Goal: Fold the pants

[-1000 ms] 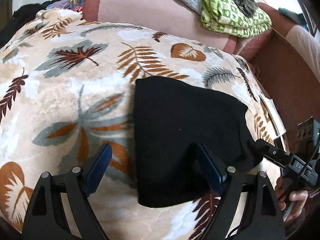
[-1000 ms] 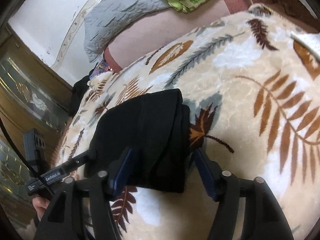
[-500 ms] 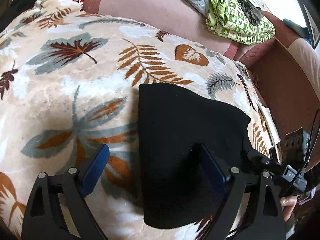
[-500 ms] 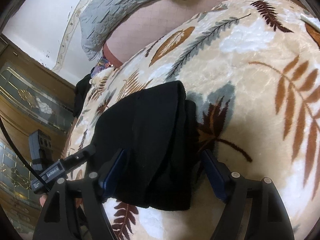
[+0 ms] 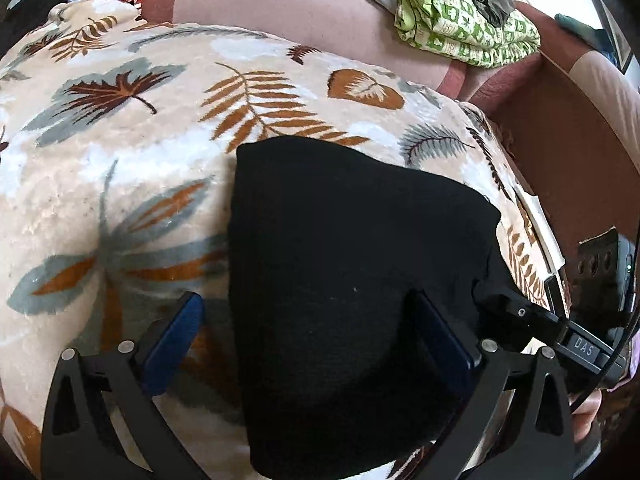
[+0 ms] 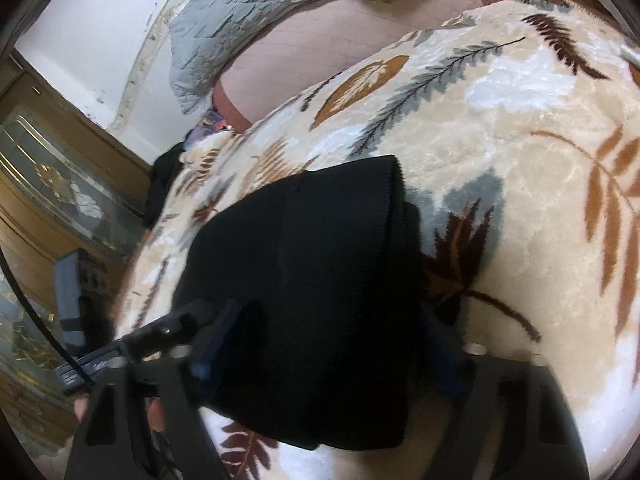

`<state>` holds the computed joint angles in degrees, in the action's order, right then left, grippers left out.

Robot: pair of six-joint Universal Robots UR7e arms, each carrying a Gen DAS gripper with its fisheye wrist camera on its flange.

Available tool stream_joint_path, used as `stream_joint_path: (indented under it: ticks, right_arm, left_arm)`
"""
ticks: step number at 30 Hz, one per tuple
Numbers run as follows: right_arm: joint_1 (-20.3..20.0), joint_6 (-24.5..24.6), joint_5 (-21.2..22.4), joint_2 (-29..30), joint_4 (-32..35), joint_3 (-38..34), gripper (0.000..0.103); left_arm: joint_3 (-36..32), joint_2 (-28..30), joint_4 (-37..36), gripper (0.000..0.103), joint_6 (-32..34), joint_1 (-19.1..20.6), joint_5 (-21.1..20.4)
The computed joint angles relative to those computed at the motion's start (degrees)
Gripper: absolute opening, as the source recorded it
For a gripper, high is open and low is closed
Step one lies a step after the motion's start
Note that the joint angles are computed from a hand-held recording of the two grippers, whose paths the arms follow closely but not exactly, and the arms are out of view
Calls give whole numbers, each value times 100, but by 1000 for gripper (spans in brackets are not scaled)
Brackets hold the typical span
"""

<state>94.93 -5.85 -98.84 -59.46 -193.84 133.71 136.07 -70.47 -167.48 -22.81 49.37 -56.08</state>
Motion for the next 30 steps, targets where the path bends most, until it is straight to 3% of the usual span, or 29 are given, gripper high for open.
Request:
stream_joint_path:
  ticks: [1, 2, 4, 6, 8, 15, 20, 22, 24, 25, 28, 30]
  right_arm:
    - [-3, -3, 36, -23, -18, 15, 49]
    - [7, -13, 88, -71, -24, 39, 46]
    - [97, -41, 68, -149, 20, 33, 40]
    - [311, -143, -68, -188, 21, -16, 38]
    - [451, -193, -51, -211, 27, -74, 37]
    - [814, -135, 365, 292, 95, -714, 37]
    - [958, -117, 203, 942, 212, -1209, 37]
    - [934, -85, 42, 1149, 404, -1340, 38]
    - [957, -45, -460, 1328, 612, -1433, 52]
    - [950, -86, -562, 1352, 567, -1406, 57]
    - [900, -60, -476, 1124, 449, -1197, 59]
    - [1000, -144, -652, 996, 267, -1114, 59]
  left_arm:
    - [40, -8, -134, 92, 61, -6, -55]
    - [56, -40, -217, 74, 177, 16, -264]
    - [71, -95, -142, 67, 215, -101, -139]
    - [67, -250, 25, 46, 260, -205, -53]
    - [34, -452, 153, 39, 293, -246, 2]
    - [-138, -1152, 492, 39, 587, -157, 460]
    - [-279, -1161, 787, 40, 532, 295, 589]
    - [-312, -1050, 948, 46, 380, 538, 583]
    - [-158, -1005, 606, 77, 389, 626, 653]
    - [-75, -1025, 441, 83, 355, 627, 700]
    - [-37, -1164, 604, 84, 296, 626, 682]
    - [24, -1254, 773, 84, 251, 451, 989]
